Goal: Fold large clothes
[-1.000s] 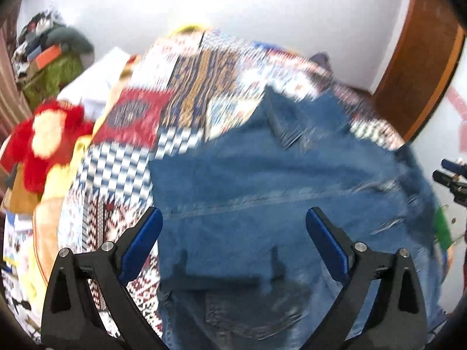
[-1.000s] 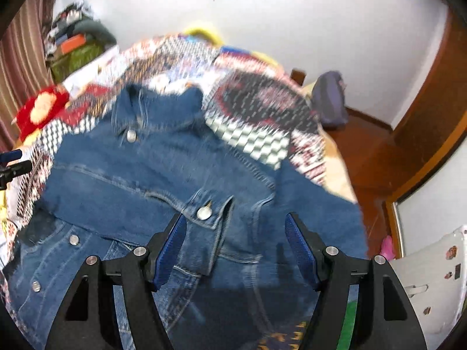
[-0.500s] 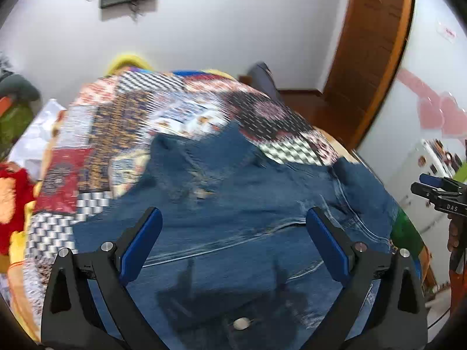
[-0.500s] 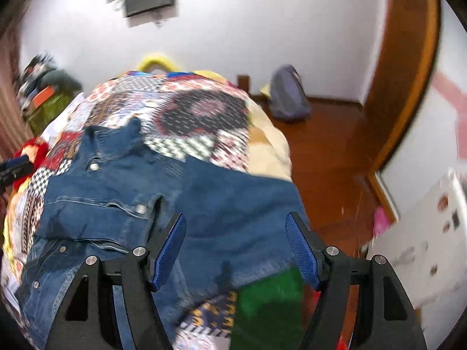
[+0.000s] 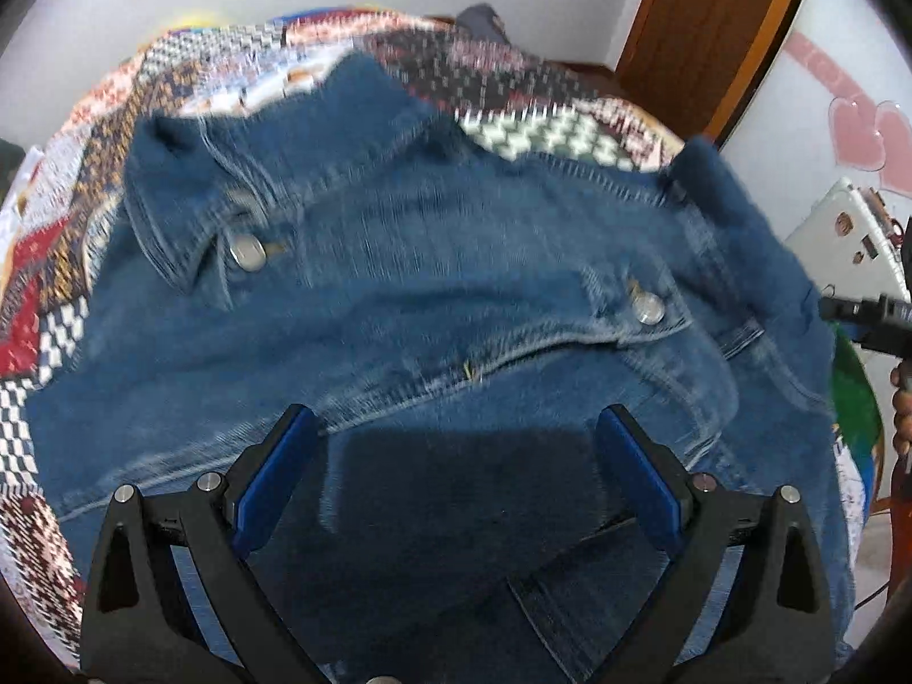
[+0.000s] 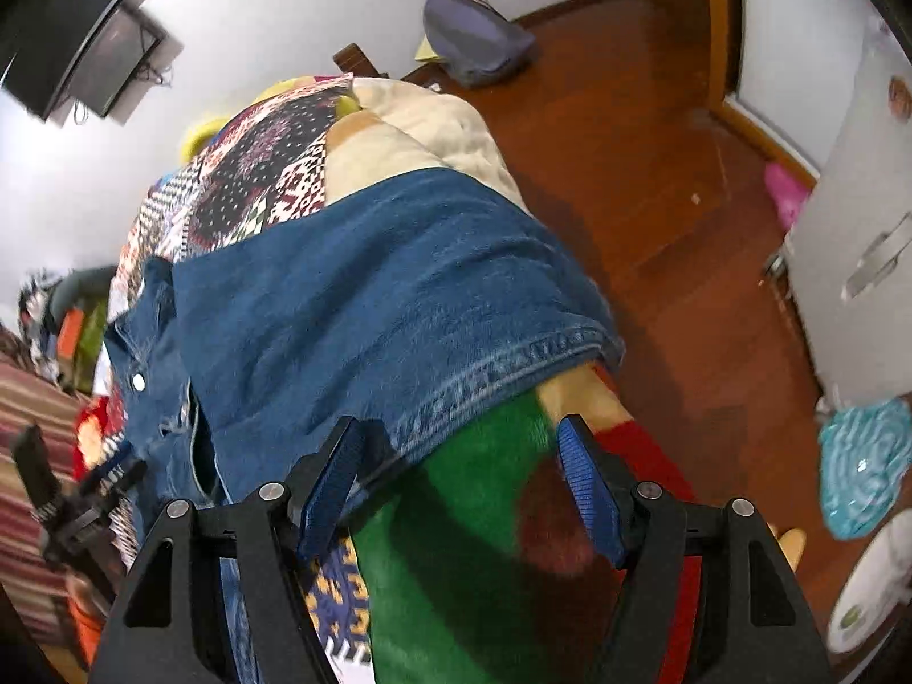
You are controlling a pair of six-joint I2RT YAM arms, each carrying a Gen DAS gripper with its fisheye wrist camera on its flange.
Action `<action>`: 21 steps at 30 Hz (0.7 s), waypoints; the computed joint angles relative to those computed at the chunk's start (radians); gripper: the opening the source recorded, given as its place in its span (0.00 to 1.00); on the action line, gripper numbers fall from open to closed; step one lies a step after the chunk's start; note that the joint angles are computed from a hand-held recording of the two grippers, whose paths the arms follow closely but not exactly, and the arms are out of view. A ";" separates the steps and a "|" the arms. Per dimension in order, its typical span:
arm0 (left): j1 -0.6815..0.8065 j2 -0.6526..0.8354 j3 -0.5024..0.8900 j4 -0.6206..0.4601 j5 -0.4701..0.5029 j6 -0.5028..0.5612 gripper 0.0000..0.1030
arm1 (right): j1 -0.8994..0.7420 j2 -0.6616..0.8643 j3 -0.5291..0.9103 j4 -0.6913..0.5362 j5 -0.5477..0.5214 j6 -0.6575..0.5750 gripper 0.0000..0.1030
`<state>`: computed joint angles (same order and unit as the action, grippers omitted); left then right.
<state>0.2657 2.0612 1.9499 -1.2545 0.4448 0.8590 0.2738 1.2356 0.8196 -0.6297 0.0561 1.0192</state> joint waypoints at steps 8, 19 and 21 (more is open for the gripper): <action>-0.016 -0.003 -0.040 0.028 -0.027 -0.010 0.97 | -0.140 0.067 -0.069 0.228 -0.111 0.013 0.68; 0.031 -0.002 0.012 -0.020 0.009 -0.024 0.97 | -0.046 0.045 0.043 0.150 0.057 0.011 0.13; 0.056 -0.008 0.030 -0.036 0.026 -0.008 0.97 | 0.001 0.027 0.094 0.121 0.108 -0.003 0.09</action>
